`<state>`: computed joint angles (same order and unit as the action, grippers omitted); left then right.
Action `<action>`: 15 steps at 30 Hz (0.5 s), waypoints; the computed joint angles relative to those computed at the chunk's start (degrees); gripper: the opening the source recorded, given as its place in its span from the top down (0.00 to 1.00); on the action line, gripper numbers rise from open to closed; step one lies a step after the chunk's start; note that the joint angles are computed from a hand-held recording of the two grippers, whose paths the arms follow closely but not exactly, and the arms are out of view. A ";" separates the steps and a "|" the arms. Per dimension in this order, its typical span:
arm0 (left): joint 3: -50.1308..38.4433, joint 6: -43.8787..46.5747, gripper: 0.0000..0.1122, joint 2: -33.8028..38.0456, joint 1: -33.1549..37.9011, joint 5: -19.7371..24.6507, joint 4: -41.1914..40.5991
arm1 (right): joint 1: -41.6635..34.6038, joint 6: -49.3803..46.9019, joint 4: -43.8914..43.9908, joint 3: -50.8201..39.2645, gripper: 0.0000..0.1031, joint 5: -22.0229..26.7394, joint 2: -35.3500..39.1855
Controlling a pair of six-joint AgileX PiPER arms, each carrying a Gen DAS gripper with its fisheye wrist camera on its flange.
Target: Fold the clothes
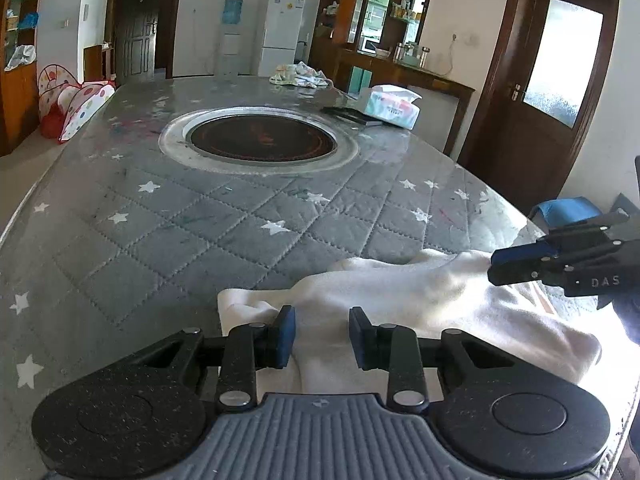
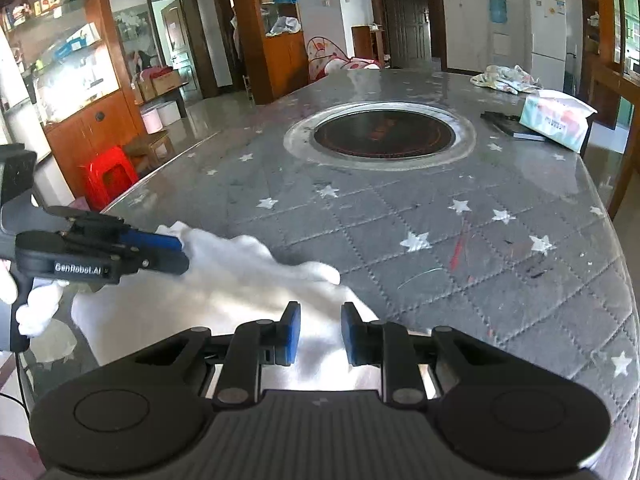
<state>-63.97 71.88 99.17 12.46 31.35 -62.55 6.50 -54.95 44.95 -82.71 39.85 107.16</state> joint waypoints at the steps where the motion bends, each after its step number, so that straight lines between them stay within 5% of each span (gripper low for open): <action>1: 0.09 -0.11 0.71 -0.09 -0.10 -0.17 0.08 | 0.15 1.10 -1.59 -0.48 0.80 -0.17 0.66; 15: 11.87 10.70 0.70 -13.15 2.76 3.61 -5.39 | -3.53 -10.58 2.01 13.24 0.80 6.15 -13.46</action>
